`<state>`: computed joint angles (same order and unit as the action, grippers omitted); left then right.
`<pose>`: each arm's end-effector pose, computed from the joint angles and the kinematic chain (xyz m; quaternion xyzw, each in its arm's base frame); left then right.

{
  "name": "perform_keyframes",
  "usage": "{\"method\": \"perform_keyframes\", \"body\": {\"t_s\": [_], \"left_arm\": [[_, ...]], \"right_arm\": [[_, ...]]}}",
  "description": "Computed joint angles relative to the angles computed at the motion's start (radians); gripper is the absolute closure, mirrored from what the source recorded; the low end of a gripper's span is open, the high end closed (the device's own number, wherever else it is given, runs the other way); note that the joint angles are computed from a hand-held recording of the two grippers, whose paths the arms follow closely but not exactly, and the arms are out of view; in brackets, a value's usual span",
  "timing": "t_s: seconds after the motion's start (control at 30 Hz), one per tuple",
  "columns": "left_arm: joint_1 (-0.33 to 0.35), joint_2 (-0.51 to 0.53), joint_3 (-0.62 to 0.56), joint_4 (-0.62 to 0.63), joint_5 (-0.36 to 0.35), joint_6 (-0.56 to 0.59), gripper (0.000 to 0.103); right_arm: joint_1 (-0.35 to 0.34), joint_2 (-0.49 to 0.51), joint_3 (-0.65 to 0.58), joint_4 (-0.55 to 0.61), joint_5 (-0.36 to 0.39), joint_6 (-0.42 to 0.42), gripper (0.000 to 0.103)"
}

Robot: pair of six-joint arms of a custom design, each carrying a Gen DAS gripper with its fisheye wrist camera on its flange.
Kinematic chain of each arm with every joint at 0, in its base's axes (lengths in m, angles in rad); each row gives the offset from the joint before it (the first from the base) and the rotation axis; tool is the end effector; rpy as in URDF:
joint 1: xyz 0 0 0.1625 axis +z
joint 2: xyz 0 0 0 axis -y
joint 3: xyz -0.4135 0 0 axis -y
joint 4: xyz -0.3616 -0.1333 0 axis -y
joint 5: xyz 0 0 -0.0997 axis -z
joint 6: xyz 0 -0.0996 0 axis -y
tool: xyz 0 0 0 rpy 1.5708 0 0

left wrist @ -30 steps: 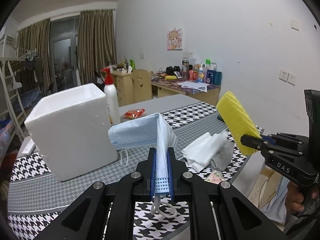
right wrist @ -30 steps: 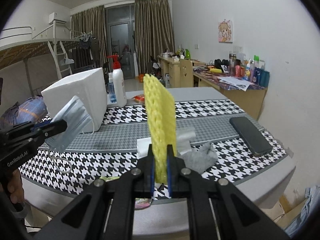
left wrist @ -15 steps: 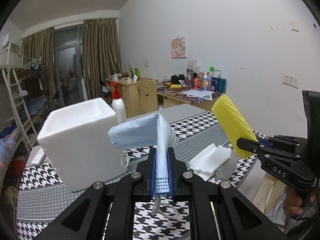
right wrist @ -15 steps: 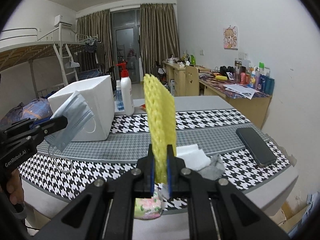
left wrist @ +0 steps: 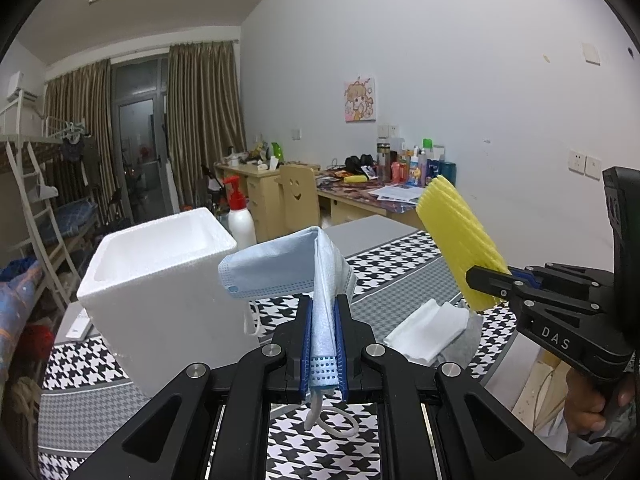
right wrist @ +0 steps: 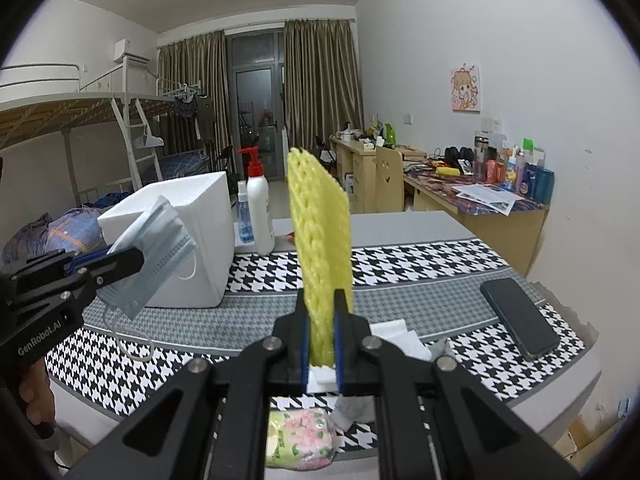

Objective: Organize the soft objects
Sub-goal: 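Lift the blue mask with the left gripper while the right gripper lifts the yellow foam sleeve, then carry the mask and foam sleeve over the white foam box with both grippers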

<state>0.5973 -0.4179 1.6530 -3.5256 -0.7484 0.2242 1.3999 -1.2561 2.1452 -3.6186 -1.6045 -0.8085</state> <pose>-0.3939 -0.5174 0.0037 0.3674 0.7880 -0.4373 0.2300 0.0452 -0.5020 0.3264 0.2535 -0.7974 0.4764 0.2699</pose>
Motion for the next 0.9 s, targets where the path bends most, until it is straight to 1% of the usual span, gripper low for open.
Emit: {"method": "perform_keyframes", "body": {"t_s": [0.3, 0.4, 0.7, 0.9], "left_arm": [[0.006, 0.011, -0.052, 0.010, 0.020, 0.025, 0.092], [0.006, 0.016, -0.073, 0.012, 0.027, 0.042, 0.092], [0.013, 0.015, -0.113, 0.025, 0.004, 0.073, 0.092], [0.015, 0.017, -0.134, 0.023, 0.007, 0.091, 0.092]], "right_arm": [[0.022, 0.019, -0.045, 0.030, -0.020, 0.001, 0.091], [0.027, 0.021, -0.054, 0.038, -0.015, -0.001, 0.091], [0.047, 0.035, -0.093, 0.054, -0.009, -0.004, 0.090], [0.059, 0.043, -0.117, 0.070, -0.006, -0.003, 0.090]]}}
